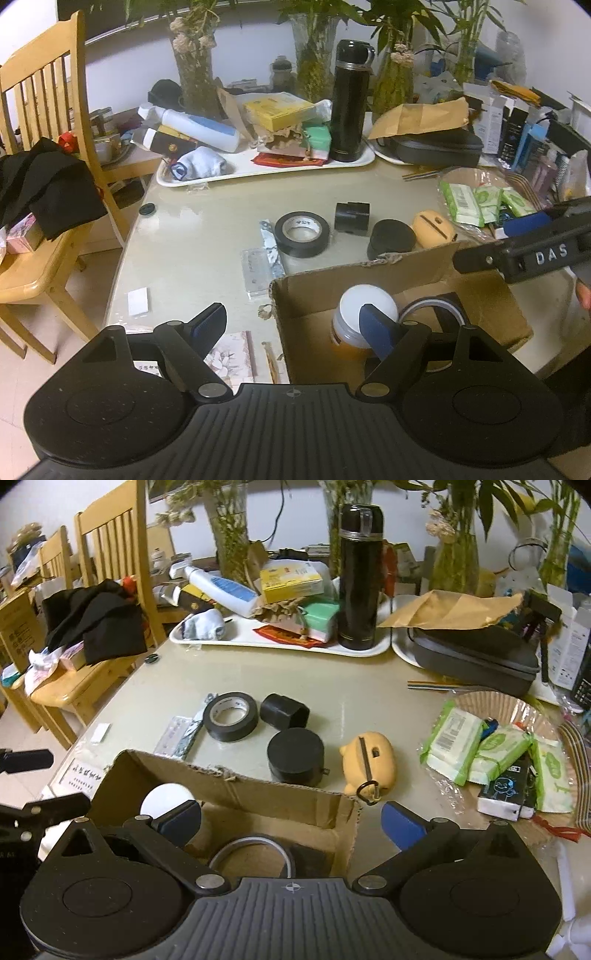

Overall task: Organize rigid objects
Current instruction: 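Lower the amber tape ring into the box and open the right tool, then reach the right tool to the yellow figure toy and close on it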

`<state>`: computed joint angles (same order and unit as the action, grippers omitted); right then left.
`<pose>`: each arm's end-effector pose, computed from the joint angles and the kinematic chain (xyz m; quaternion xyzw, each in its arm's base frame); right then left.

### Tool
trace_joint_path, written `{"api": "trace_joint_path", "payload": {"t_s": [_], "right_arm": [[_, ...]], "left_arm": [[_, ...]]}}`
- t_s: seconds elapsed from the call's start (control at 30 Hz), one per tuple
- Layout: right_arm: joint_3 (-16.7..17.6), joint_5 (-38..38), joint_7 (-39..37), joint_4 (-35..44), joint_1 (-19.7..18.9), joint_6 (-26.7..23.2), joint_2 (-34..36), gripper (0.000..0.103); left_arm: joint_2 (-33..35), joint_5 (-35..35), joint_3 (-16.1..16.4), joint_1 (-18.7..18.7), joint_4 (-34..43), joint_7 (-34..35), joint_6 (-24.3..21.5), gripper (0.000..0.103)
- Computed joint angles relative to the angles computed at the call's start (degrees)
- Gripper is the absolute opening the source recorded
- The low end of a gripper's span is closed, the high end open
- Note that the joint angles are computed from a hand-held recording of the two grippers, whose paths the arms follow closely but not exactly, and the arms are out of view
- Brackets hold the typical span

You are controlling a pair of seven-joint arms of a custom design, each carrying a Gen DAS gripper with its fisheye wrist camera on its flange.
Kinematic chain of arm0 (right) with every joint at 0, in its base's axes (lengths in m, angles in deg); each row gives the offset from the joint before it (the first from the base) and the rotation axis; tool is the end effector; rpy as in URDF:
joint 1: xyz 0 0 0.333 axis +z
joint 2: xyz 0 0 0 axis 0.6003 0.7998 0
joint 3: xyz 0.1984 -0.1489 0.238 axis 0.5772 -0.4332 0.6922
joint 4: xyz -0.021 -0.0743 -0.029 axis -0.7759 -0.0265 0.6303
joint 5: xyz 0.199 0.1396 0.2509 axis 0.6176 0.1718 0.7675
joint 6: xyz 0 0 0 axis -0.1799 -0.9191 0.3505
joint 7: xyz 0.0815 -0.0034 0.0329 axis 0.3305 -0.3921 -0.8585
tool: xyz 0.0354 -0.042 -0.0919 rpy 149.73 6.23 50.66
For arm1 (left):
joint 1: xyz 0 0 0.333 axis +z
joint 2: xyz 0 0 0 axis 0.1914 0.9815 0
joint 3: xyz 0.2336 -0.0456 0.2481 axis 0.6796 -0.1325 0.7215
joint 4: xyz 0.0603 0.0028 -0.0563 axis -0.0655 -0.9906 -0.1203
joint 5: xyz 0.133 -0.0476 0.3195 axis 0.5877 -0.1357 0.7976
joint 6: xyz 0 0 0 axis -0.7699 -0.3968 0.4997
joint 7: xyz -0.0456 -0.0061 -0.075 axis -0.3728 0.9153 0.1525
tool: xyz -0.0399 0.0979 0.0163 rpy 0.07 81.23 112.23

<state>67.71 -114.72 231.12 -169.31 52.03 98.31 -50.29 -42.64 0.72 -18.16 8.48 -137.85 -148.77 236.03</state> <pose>0.4442 0.2112 0.4636 -0.5415 0.7756 -0.2163 0.2419 0.5041 -0.0545 0.4326 -0.3693 0.8538 -0.3280 0.1644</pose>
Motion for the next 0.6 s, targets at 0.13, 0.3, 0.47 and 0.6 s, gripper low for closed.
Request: {"api": "trace_joint_path", "payload": {"t_s": [0.13, 0.3, 0.47, 0.6], "right_arm": [[-0.3, 0.0, 1.1, -0.2, -0.4, 0.3, -0.3, 0.103], [-0.4, -0.5, 2.9, -0.6, -1.4, 0.3, -0.7, 0.103], [-0.6, -0.4, 3.8, -0.3, -1.8, -0.3, -0.3, 0.103], [-0.9, -1.2, 4.1, 0.1, -2.0, -0.1, 0.3, 0.103]], "left_arm": [[0.3, 3.0, 0.4, 0.6, 0.7, -2.1, -3.4, 0.079], [0.6, 4.2, 0.7, 1.5, 1.6, -3.3, -6.8, 0.079], [0.4, 3.3, 0.7, 2.0, 2.2, -2.5, -7.9, 0.079], [0.2, 2.0, 1.2, 2.5, 3.6, -2.2, -10.4, 0.079]]}}
